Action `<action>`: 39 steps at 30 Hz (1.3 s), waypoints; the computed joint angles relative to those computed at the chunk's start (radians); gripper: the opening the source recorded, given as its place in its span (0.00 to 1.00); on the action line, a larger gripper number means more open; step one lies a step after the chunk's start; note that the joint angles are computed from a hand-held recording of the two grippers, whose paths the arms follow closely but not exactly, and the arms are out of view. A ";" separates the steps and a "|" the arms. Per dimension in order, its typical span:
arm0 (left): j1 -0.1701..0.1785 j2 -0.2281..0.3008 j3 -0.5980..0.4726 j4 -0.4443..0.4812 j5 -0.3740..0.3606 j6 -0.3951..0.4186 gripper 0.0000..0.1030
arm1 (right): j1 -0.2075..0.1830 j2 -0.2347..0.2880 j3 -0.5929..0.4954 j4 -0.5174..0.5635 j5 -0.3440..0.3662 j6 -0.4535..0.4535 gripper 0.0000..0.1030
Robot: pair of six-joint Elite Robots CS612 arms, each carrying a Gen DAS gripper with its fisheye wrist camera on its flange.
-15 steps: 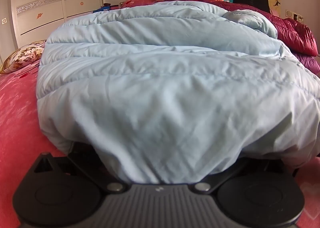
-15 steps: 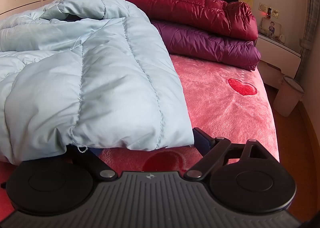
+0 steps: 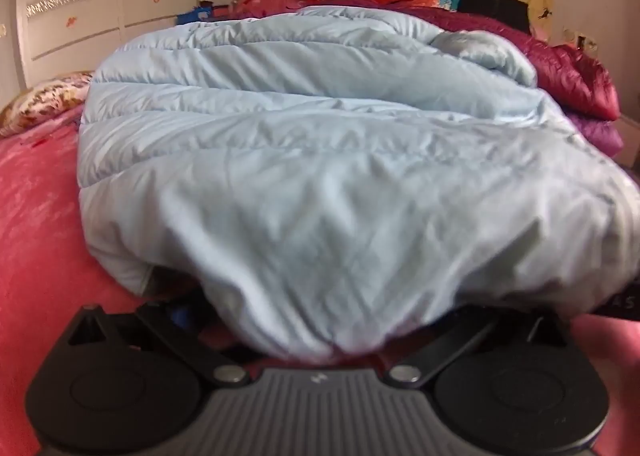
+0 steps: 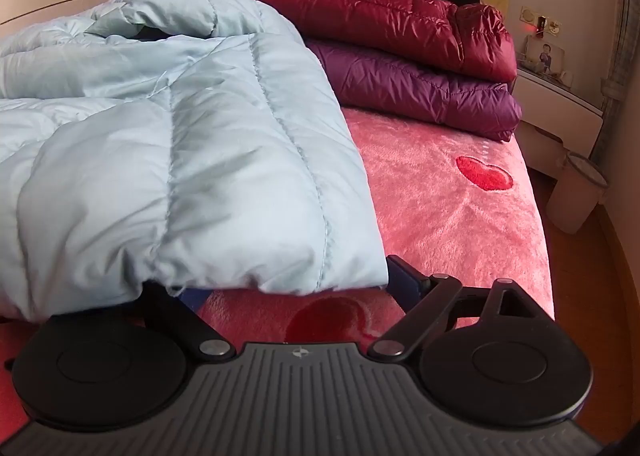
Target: Fold large clothes
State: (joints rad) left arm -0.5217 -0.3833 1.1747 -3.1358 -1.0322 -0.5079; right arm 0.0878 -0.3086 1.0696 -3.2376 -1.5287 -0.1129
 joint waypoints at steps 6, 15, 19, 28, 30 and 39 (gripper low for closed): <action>-0.006 -0.086 0.146 -0.054 -0.069 0.008 0.99 | -0.025 -0.058 0.094 -0.001 0.082 0.018 1.00; -0.036 -0.262 0.435 -0.178 0.016 -0.071 0.99 | -0.025 -0.186 0.298 -0.084 0.026 -0.009 1.00; -0.050 -0.317 0.503 -0.242 0.115 -0.047 0.99 | -0.019 -0.255 0.413 -0.220 0.012 -0.036 1.00; -0.081 -0.406 0.550 -0.302 0.290 0.099 0.99 | -0.020 -0.403 0.583 -0.391 0.064 0.001 1.00; -0.088 -0.425 0.573 -0.325 0.330 0.131 0.99 | -0.017 -0.424 0.603 -0.412 0.065 0.006 1.00; -0.115 -0.473 0.642 -0.439 0.448 0.187 0.99 | 0.001 -0.509 0.670 -0.451 0.081 -0.021 1.00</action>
